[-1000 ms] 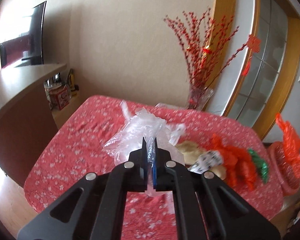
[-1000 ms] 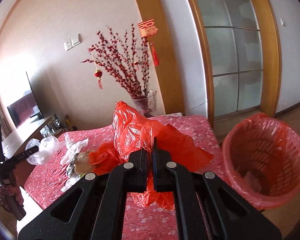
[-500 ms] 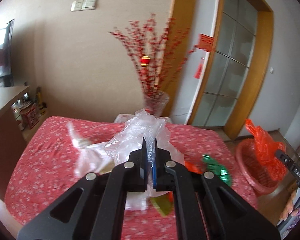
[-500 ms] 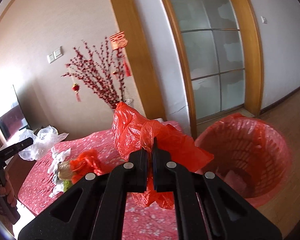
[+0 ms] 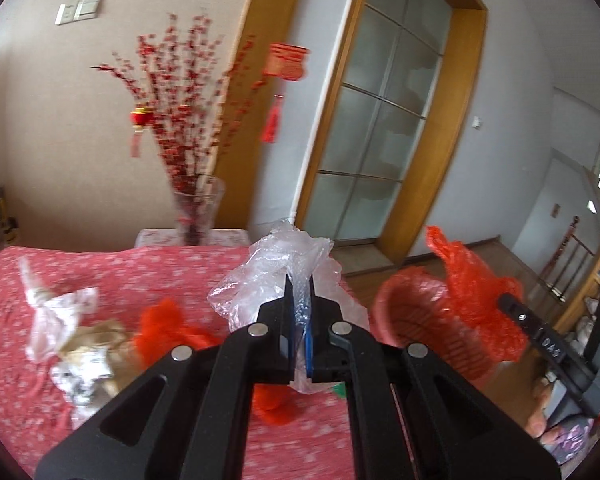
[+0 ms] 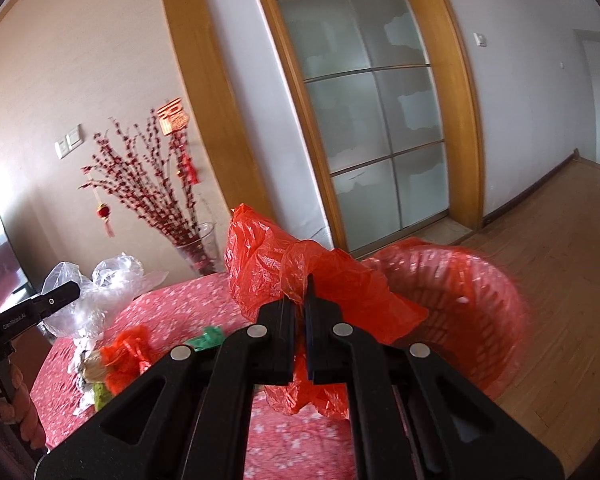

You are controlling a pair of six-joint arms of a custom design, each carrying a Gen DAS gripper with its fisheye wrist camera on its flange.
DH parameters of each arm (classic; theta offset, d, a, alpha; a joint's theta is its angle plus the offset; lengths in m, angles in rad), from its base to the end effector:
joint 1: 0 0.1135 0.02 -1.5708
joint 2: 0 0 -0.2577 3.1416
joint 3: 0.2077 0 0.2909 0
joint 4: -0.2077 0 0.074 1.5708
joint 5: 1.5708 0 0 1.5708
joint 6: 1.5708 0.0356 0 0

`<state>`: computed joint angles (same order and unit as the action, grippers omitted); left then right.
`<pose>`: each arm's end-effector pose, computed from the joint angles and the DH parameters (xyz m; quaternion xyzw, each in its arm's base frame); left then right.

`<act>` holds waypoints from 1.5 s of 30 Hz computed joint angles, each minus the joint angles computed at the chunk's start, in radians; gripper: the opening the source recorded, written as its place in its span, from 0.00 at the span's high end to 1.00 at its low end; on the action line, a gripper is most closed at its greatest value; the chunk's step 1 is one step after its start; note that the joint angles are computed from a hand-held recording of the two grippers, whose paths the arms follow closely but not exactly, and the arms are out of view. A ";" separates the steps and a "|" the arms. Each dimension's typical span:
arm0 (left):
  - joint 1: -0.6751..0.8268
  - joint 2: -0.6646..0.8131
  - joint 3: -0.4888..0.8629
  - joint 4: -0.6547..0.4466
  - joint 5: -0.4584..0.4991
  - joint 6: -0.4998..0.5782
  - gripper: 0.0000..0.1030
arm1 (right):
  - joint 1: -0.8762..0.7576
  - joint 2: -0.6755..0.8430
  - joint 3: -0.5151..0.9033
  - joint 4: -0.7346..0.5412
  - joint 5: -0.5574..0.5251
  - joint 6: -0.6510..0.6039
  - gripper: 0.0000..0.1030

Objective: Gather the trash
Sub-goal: 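Carry the red-orange bag and clear bag with both tools over the basket, then open both tools to drop the red-orange and clear bags into the basket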

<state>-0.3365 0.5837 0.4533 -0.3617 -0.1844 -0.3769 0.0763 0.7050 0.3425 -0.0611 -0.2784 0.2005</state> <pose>0.1825 -0.0569 0.2265 -0.0645 0.8533 -0.1045 0.5068 0.2085 0.0257 0.1912 -0.0235 0.8349 0.1896 0.5162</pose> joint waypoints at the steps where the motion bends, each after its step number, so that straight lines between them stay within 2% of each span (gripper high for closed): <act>1: -0.028 0.029 0.008 0.023 -0.007 -0.011 0.95 | -0.022 0.005 0.001 0.003 -0.010 -0.003 0.96; 9: -0.182 0.267 0.080 0.189 -0.041 -0.050 0.95 | -0.157 0.076 0.021 0.042 -0.078 -0.022 0.96; 20: -0.248 0.543 0.175 0.363 -0.012 -0.071 0.95 | -0.279 0.198 0.050 0.126 -0.121 -0.026 0.96; 37: -0.320 0.887 0.352 0.513 0.039 -0.092 0.95 | -0.359 0.423 0.131 0.242 -0.117 0.002 0.96; 40: -0.323 0.950 0.387 0.519 0.050 -0.089 0.93 | -0.359 0.459 0.155 0.239 -0.120 0.000 0.95; 41: -0.323 0.971 0.394 0.523 0.051 -0.094 0.89 | -0.361 0.473 0.161 0.240 -0.121 0.005 0.95; 42: -0.322 0.984 0.396 0.525 0.054 -0.098 0.85 | -0.363 0.489 0.169 0.236 -0.123 0.003 0.92; 44: -0.318 1.006 0.399 0.522 0.050 -0.109 0.71 | -0.367 0.507 0.176 0.227 -0.128 -0.006 0.79; 45: -0.313 1.009 0.396 0.523 0.053 -0.113 0.70 | -0.369 0.510 0.171 0.230 -0.125 -0.008 0.66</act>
<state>-0.6499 1.5928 0.8489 0.1613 -0.1310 -0.4900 -0.2925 1.2155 0.5138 0.1686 -0.4032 0.1927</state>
